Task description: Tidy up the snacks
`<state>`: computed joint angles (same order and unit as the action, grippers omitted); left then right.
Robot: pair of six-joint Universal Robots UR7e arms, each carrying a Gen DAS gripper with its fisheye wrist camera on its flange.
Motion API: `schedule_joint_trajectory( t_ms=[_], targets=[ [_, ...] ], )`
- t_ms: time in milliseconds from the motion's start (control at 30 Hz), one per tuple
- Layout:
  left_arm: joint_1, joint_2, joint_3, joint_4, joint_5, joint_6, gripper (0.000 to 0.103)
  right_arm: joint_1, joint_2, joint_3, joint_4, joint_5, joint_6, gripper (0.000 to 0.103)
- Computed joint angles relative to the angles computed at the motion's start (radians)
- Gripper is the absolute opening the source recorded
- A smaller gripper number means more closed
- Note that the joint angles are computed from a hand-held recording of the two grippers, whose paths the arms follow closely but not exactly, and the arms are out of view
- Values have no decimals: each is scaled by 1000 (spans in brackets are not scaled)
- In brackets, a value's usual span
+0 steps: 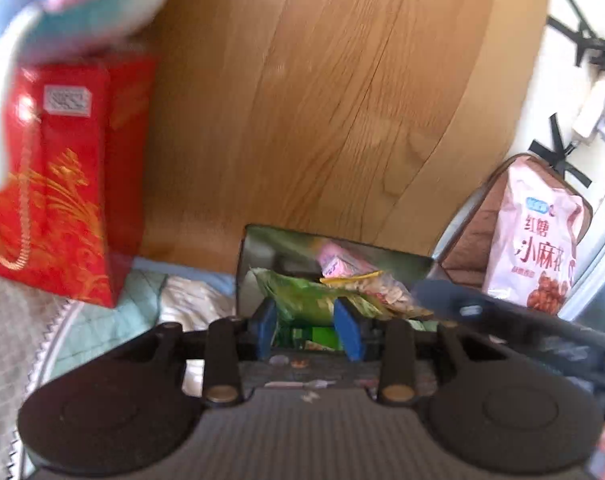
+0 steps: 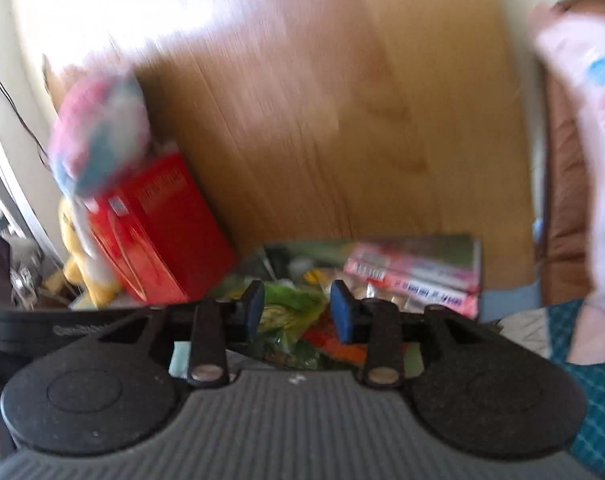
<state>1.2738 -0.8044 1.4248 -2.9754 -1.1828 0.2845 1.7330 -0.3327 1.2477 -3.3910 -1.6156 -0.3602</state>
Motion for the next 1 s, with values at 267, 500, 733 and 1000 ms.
schedule_joint_trajectory(
  t_ms=[267, 500, 733, 1000],
  targets=[
    [-10, -196, 331, -125, -50, -13, 41, 7, -104, 409, -319, -4, 75, 44],
    [-20, -287, 639, -336, 38, -19, 41, 78, -6, 552, -583, -254, 59, 59],
    [-36, -286, 802, -617, 65, 114, 51, 105, 55, 548, -719, -341, -58, 67],
    [-12, -313, 807, -578, -15, 132, 51, 102, 47, 556, -713, -379, -10, 70]
  ],
)
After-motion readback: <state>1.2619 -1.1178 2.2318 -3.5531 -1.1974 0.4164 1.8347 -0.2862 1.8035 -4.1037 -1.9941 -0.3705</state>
